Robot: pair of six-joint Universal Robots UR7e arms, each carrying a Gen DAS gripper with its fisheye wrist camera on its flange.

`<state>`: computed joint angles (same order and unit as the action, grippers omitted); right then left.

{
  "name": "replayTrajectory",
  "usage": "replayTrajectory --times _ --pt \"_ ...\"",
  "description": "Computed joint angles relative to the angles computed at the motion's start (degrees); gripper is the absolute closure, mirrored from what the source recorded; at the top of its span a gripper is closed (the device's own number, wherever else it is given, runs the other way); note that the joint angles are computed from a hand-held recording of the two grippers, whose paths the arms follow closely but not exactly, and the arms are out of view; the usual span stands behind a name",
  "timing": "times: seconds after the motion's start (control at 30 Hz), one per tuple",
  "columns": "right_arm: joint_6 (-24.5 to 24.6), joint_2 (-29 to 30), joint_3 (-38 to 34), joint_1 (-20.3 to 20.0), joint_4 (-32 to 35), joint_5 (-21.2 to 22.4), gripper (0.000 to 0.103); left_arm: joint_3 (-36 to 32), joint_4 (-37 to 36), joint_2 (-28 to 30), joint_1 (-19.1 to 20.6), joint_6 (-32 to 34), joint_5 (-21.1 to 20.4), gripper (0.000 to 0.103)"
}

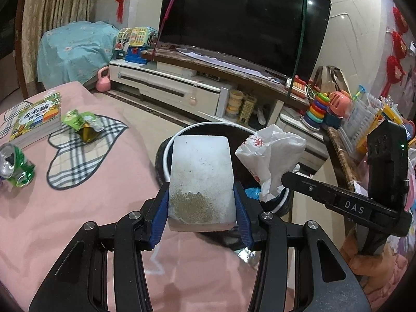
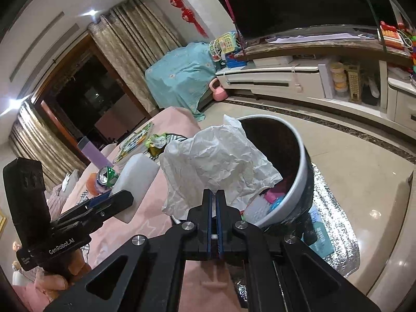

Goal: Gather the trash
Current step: 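Carry the foam block and tissue over the black bin and release both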

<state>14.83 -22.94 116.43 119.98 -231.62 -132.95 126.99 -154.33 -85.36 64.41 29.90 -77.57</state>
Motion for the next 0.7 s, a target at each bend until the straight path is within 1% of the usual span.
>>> replayTrajectory --times 0.2,0.43,0.63,0.7 --pt "-0.06 -0.98 0.56 -0.98 1.1 0.13 0.1 -0.39 -0.83 2.34 -0.97 -0.03 1.02 0.057" --pt "0.07 -2.14 0.76 -2.04 3.79 -0.24 0.1 -1.59 -0.86 5.23 -1.14 -0.47 2.06 0.057" --pt "0.85 -3.21 0.87 -3.08 7.22 -0.04 0.1 -3.49 1.23 7.81 -0.76 -1.17 1.9 0.054" --pt "0.73 -3.51 0.86 -3.34 7.65 0.1 0.099 -3.66 1.37 8.3 -0.81 -1.29 2.18 0.05"
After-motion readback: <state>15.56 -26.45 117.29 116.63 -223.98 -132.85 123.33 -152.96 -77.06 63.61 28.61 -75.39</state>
